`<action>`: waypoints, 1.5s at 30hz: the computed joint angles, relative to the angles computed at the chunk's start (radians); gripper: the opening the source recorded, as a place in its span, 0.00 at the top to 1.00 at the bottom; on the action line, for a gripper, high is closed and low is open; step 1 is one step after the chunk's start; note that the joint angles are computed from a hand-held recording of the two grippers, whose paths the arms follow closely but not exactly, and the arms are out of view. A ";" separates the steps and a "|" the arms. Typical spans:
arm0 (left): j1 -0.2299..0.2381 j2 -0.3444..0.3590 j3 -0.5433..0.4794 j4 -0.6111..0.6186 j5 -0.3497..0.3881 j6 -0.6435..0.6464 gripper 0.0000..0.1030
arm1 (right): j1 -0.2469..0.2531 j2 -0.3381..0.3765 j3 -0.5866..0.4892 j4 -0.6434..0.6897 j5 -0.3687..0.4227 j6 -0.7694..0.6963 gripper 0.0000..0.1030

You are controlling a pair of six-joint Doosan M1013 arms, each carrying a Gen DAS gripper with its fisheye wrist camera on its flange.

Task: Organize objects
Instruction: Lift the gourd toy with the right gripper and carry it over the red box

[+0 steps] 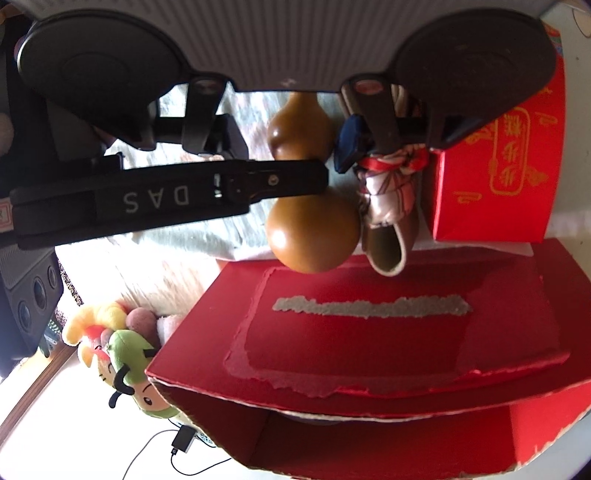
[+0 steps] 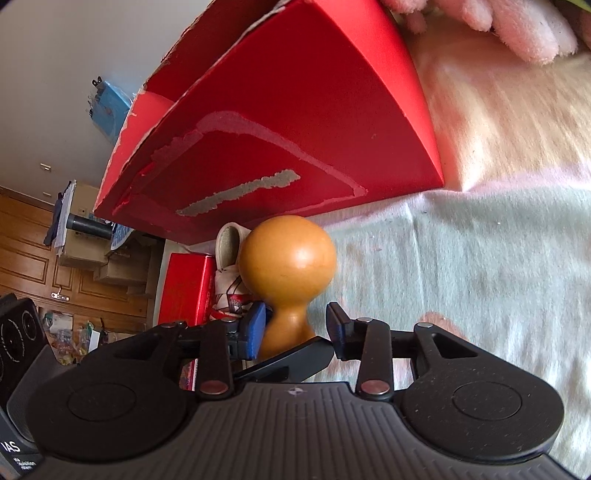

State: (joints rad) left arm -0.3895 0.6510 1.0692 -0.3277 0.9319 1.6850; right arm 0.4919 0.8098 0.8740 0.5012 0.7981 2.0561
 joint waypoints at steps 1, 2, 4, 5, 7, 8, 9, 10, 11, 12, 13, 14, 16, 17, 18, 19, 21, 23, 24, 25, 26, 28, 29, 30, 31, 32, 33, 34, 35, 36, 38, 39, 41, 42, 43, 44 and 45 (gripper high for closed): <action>-0.002 0.001 -0.002 0.008 0.000 0.003 0.53 | -0.001 0.000 0.004 0.009 -0.005 -0.002 0.61; -0.005 0.001 -0.003 0.016 -0.004 0.004 0.54 | -0.003 -0.002 0.011 0.020 -0.012 -0.009 0.61; -0.006 0.003 -0.008 0.019 -0.001 0.004 0.55 | -0.008 -0.010 0.031 0.042 -0.030 -0.034 0.61; -0.005 0.006 -0.014 0.015 0.005 0.005 0.55 | -0.010 -0.014 0.040 0.054 -0.036 -0.042 0.62; -0.004 0.006 -0.016 0.004 0.004 0.018 0.58 | -0.015 -0.021 0.053 0.065 -0.040 -0.051 0.64; -0.005 0.003 -0.014 0.000 -0.002 0.031 0.59 | -0.016 -0.028 0.061 0.059 -0.045 -0.057 0.67; -0.008 0.004 -0.018 0.001 -0.001 0.039 0.59 | -0.016 -0.034 0.067 0.049 -0.049 -0.064 0.68; -0.011 0.003 -0.019 0.000 -0.002 0.051 0.59 | -0.016 -0.039 0.072 0.040 -0.050 -0.069 0.68; -0.013 0.003 -0.019 -0.006 -0.003 0.062 0.59 | -0.017 -0.046 0.079 0.029 -0.053 -0.071 0.68; -0.014 0.004 -0.020 -0.015 0.000 0.071 0.59 | -0.017 -0.050 0.083 0.016 -0.053 -0.067 0.69; -0.015 0.005 -0.021 -0.025 0.003 0.080 0.59 | -0.019 -0.057 0.094 0.010 -0.055 -0.062 0.69; -0.017 0.006 -0.023 -0.035 0.007 0.091 0.59 | -0.021 -0.064 0.107 0.005 -0.062 -0.052 0.69; -0.022 0.007 -0.026 -0.050 0.012 0.117 0.59 | -0.025 -0.084 0.142 -0.003 -0.079 -0.040 0.69; -0.024 0.006 -0.028 -0.060 0.013 0.130 0.60 | -0.026 -0.095 0.161 -0.007 -0.092 -0.033 0.69; -0.026 0.006 -0.030 -0.071 0.015 0.143 0.61 | -0.024 -0.102 0.171 -0.018 -0.105 -0.016 0.70; -0.029 0.005 -0.032 -0.081 0.015 0.159 0.61 | -0.025 -0.114 0.189 -0.020 -0.118 -0.009 0.71; -0.039 0.002 -0.033 -0.088 0.007 0.185 0.62 | -0.027 -0.135 0.221 -0.035 -0.149 0.012 0.73; -0.049 0.000 -0.036 -0.083 0.002 0.201 0.62 | -0.025 -0.152 0.246 -0.055 -0.178 0.039 0.74; -0.054 0.002 -0.039 -0.073 0.005 0.203 0.62 | -0.024 -0.156 0.250 -0.080 -0.181 0.060 0.74; -0.059 0.006 -0.043 -0.061 0.008 0.201 0.62 | -0.023 -0.158 0.255 -0.098 -0.183 0.074 0.75; -0.063 0.009 -0.045 -0.054 0.011 0.199 0.62 | -0.021 -0.156 0.253 -0.117 -0.183 0.088 0.75; -0.066 0.017 -0.050 -0.039 0.029 0.184 0.62 | -0.019 -0.154 0.258 -0.134 -0.185 0.077 0.75; -0.068 0.017 -0.044 -0.029 0.026 0.177 0.61 | -0.020 -0.150 0.256 -0.130 -0.177 0.068 0.75; -0.071 0.014 -0.036 -0.013 0.017 0.166 0.61 | -0.021 -0.147 0.255 -0.123 -0.175 0.061 0.75; -0.072 0.014 -0.035 -0.002 0.016 0.151 0.61 | -0.021 -0.146 0.255 -0.109 -0.180 0.044 0.74; -0.073 0.013 -0.032 0.006 0.013 0.139 0.59 | -0.021 -0.144 0.254 -0.099 -0.183 0.035 0.73; -0.073 0.011 -0.028 0.010 0.009 0.134 0.54 | -0.019 -0.141 0.249 -0.092 -0.186 0.033 0.73; -0.074 0.011 -0.026 0.018 0.006 0.128 0.50 | -0.020 -0.139 0.249 -0.084 -0.192 0.030 0.72; -0.077 0.012 -0.025 0.036 -0.001 0.114 0.42 | -0.020 -0.137 0.249 -0.082 -0.197 0.034 0.71; -0.080 0.013 -0.023 0.053 -0.010 0.101 0.34 | -0.021 -0.135 0.249 -0.079 -0.200 0.032 0.69; -0.084 0.019 -0.028 0.078 -0.012 0.076 0.36 | -0.021 -0.128 0.241 -0.069 -0.207 0.023 0.62; -0.086 0.024 -0.032 0.082 -0.009 0.071 0.42 | -0.023 -0.123 0.236 -0.056 -0.205 0.010 0.60; -0.088 0.033 -0.044 0.082 0.005 0.063 0.51 | -0.029 -0.117 0.237 -0.001 -0.197 -0.016 0.60; -0.088 0.037 -0.049 0.076 0.013 0.062 0.55 | -0.031 -0.117 0.245 0.034 -0.212 -0.032 0.61; -0.091 0.039 -0.050 0.085 0.014 0.054 0.56 | -0.033 -0.119 0.251 0.060 -0.217 -0.052 0.63; -0.096 0.037 -0.047 0.105 0.009 0.046 0.57 | -0.032 -0.118 0.249 0.058 -0.212 -0.059 0.65; -0.101 0.034 -0.043 0.125 0.005 0.043 0.59 | -0.031 -0.119 0.246 0.046 -0.205 -0.064 0.66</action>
